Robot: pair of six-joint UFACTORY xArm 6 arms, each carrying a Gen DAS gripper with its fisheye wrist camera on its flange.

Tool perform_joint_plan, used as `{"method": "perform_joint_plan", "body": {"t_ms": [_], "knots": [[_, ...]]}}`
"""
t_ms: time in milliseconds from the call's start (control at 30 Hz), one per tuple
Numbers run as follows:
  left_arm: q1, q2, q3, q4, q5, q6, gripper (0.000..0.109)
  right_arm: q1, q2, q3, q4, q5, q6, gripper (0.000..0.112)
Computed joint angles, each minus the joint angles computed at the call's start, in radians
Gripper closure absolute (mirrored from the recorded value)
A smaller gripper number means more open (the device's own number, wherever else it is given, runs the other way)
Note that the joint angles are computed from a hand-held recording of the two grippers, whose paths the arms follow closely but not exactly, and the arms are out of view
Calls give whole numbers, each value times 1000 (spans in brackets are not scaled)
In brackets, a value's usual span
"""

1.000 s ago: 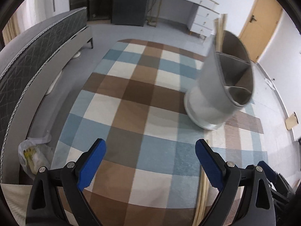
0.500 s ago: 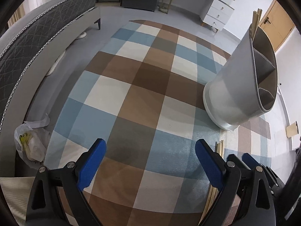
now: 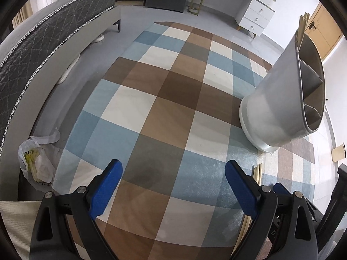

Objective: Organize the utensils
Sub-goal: 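Close the right tool on another chopstick and lift it, then carry the chopstick with the right tool up toward the caddy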

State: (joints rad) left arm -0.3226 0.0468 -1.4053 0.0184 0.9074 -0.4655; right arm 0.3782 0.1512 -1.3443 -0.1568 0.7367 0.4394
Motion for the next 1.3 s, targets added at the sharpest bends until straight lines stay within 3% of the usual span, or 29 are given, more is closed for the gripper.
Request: {"method": "perform_joint_plan", "body": {"t_ms": [133,167,233,500,800,900,967,1067,1300], "knots": [[7,2,-4,7,6,-19,16,-3,2,0,-5,-7,-4,70],[8,2,-6,12,8,-24,16,-5,1,2,-3,-9,-10,78],[6,0,-6,28,5,-33,16,-5,1,5,-20,-12,-8,81],[7,0,-13,33,5,-28,16,13,16,-17,-68,2,11,78],[13,-1,-23,68,18,-55,16,11,55,-33,-129,-79,14,78],[11,4,-38,52,36,-45,16,8,68,-37,-134,-117,-16,84],[5,2,-44,55,41,-46,16,7,69,-37,-129,-125,-24,98],[-7,-8,-42,75,34,-47,16,-4,52,-13,-79,-139,-39,108],[-32,-16,-38,88,37,-56,16,-75,-54,124,153,-252,-46,109]]}}
